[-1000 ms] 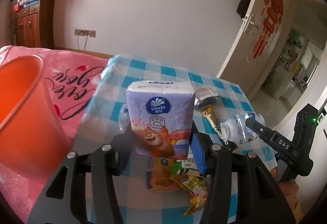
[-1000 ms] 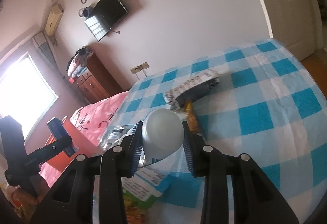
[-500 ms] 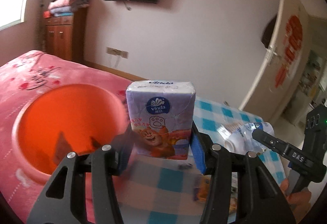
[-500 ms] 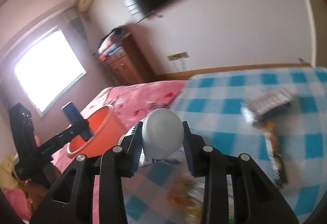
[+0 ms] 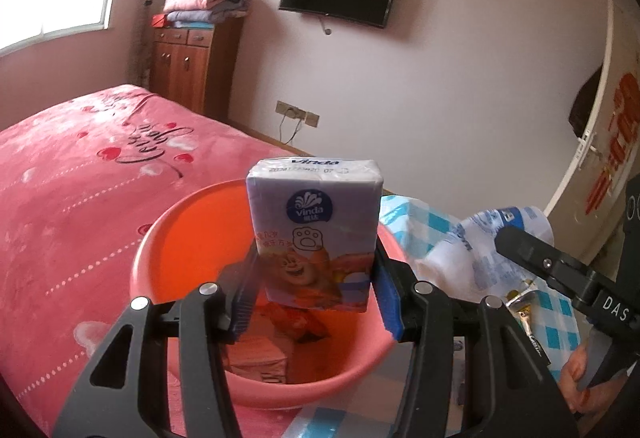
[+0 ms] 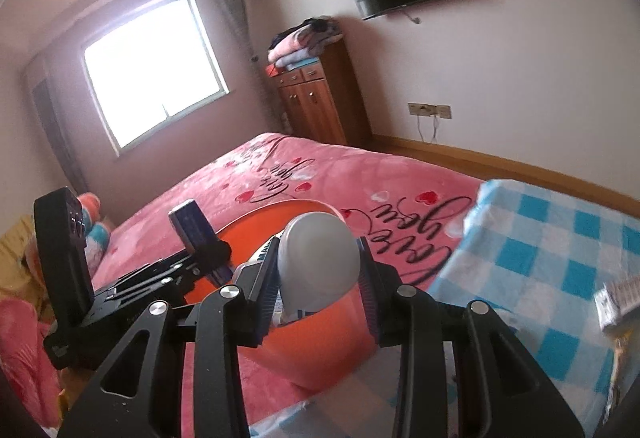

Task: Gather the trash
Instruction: 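Carry both items over the orange bucket and open both grippers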

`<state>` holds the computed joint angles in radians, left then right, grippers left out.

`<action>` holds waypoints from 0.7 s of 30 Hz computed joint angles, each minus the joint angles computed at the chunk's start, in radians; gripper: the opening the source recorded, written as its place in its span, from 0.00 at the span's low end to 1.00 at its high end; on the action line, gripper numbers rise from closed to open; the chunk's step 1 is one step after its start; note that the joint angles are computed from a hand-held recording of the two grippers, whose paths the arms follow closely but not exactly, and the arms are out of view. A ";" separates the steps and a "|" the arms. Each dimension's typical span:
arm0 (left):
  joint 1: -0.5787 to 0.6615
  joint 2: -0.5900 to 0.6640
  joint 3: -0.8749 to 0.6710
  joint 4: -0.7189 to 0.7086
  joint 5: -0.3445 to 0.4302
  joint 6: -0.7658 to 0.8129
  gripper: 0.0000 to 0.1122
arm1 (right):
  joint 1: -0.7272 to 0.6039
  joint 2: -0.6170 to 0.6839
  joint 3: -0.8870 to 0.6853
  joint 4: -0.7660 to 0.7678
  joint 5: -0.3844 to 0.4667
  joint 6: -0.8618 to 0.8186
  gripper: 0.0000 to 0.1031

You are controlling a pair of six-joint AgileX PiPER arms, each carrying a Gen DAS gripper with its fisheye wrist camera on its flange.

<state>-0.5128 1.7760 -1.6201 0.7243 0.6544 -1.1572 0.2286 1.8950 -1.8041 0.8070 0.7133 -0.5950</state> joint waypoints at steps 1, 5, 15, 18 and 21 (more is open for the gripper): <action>0.009 0.001 0.005 -0.009 -0.008 0.003 0.46 | 0.013 0.015 -0.026 -0.025 0.003 0.022 0.36; 0.043 0.013 0.012 -0.049 -0.030 0.031 0.47 | 0.073 0.099 -0.149 -0.153 0.023 0.130 0.37; 0.045 0.018 0.047 0.086 -0.001 -0.102 0.82 | 0.029 0.090 -0.074 -0.064 0.002 0.161 0.85; 0.023 0.011 0.058 0.134 0.009 -0.141 0.85 | 0.006 0.039 0.011 -0.052 -0.055 0.147 0.86; -0.010 0.004 0.070 0.187 0.018 -0.185 0.88 | -0.007 -0.013 0.098 -0.088 -0.135 0.155 0.89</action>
